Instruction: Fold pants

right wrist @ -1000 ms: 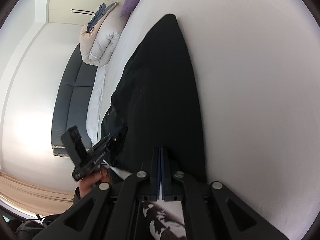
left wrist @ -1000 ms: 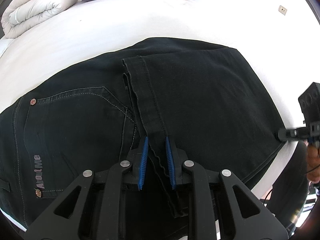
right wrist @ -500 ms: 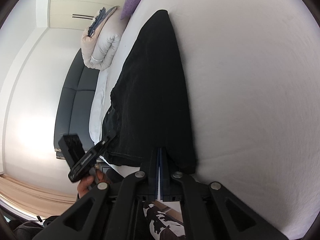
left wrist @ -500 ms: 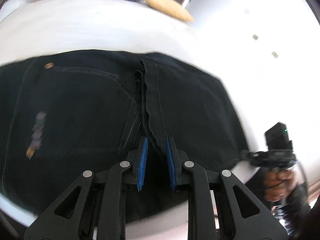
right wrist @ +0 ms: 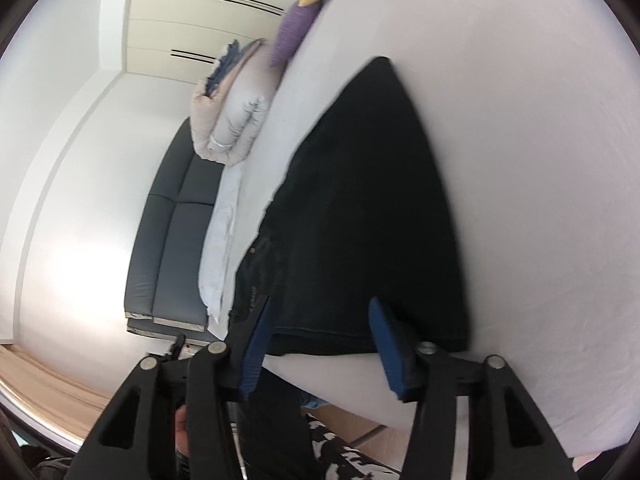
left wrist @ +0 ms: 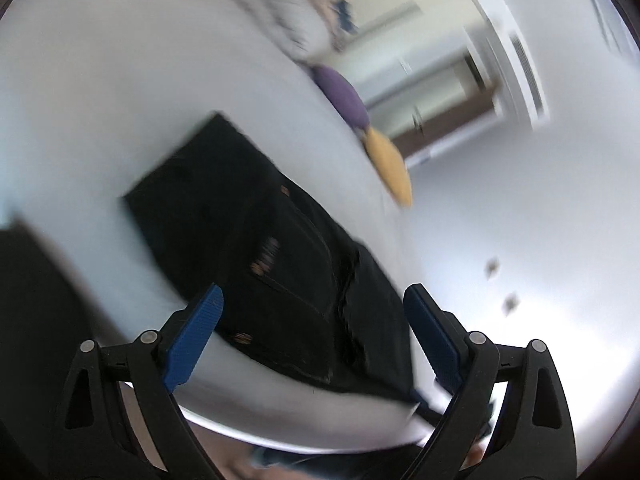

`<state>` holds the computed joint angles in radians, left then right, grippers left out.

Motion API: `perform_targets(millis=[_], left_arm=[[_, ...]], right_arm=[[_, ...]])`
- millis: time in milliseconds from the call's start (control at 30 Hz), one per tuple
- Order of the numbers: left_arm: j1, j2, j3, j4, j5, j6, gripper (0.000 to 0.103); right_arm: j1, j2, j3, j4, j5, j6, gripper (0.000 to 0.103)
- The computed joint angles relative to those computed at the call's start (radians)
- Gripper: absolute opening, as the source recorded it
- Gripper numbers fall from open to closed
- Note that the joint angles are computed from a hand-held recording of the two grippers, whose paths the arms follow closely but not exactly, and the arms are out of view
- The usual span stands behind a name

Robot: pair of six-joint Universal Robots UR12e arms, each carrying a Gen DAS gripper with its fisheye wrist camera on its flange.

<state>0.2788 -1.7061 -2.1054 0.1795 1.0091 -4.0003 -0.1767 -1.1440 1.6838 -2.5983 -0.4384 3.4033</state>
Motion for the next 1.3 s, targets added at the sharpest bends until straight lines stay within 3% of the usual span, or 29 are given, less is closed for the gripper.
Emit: perform_targets(millis=[67, 133, 400, 467, 733, 900, 1033, 1133, 1300], left_arm=[[0.024, -0.011, -0.025, 0.065, -0.016, -0.130, 0.092], [0.038, -0.023, -0.038, 0.105, -0.031, -0.198, 0.092], [0.051, -0.049, -0.054, 0.189, -0.037, -0.257, 0.090], [0.060, -0.066, -0.052, 0.215, -0.053, -0.288, 0.089], [0.064, -0.135, -0.031, 0.301, -0.076, -0.416, 0.089], [0.066, -0.097, -0.052, 0.257, -0.051, -0.444, 0.086], [0.046, -0.018, -0.039, 0.018, 0.028, -0.304, 0.086], [0.035, -0.003, -0.019, -0.091, 0.033, -0.234, 0.086], [0.041, -0.053, -0.011, -0.026, -0.024, -0.274, 0.086]], right_arm=[[0.002, 0.002, -0.007, -0.013, 0.012, 0.009, 0.053], [0.005, 0.001, -0.011, -0.011, 0.016, 0.003, 0.053], [0.016, -0.003, -0.031, -0.007, 0.020, -0.037, 0.052], [0.020, -0.002, -0.039, 0.008, 0.022, -0.060, 0.042], [0.033, -0.001, -0.062, 0.032, 0.019, -0.105, 0.030], [0.038, -0.002, -0.068, 0.042, 0.022, -0.128, 0.029], [0.037, 0.000, -0.069, 0.045, 0.021, -0.127, 0.029], [0.038, 0.002, -0.067, 0.034, 0.024, -0.114, 0.029], [0.041, 0.007, -0.070, 0.045, 0.031, -0.121, 0.029]])
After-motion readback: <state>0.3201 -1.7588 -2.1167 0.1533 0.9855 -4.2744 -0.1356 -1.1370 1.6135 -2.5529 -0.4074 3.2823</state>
